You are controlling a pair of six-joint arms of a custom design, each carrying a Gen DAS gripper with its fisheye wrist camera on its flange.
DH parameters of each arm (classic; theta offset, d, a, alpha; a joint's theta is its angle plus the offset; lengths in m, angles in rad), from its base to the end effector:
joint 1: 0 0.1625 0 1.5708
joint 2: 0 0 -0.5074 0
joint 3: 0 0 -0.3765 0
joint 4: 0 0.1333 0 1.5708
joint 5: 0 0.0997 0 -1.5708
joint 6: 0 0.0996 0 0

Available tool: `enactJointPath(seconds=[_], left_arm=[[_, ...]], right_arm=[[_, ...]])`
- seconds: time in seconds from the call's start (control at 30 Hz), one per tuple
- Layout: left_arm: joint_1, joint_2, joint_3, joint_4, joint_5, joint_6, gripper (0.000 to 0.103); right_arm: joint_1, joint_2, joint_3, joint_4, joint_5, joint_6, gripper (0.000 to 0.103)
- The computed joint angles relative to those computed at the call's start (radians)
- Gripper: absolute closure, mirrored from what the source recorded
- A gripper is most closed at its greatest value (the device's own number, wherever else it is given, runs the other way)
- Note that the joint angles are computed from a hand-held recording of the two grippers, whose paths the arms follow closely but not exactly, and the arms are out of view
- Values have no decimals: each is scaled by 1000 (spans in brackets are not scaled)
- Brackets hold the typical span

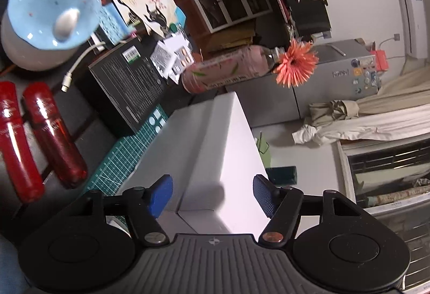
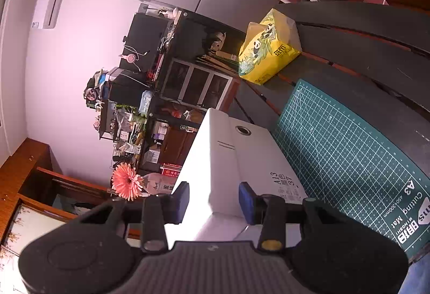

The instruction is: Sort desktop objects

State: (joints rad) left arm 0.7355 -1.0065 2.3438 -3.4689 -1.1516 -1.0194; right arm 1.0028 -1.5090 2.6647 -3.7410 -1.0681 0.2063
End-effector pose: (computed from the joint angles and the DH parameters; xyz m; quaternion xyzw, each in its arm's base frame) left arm -0.2477 -0.4585 0.2009 0.1437 -0.9306 0.3224 0.0966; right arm -0.0139 -0.3588 0.3630 0.2078 0.8296 -0.5019 0.1292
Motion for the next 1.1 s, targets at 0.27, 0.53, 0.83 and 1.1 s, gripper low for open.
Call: enactJointPath(seconds=[0.27,0.53,0.83,1.1], left_arm=[[-46,-20,-5,132,80,62,38],[-69,-19,-16,219,128,92,38],[-69,-18,-19,239,133,76,38],[-77,-23,-25,276,151,71,32]], right_arm=[[3,-34,29,-24,-55,-45,63],[59,-10,39,-74,-153,-112,63],[74,26,39,-80,-146,-118,63],[74,10,44,-54,-144,-118,63]])
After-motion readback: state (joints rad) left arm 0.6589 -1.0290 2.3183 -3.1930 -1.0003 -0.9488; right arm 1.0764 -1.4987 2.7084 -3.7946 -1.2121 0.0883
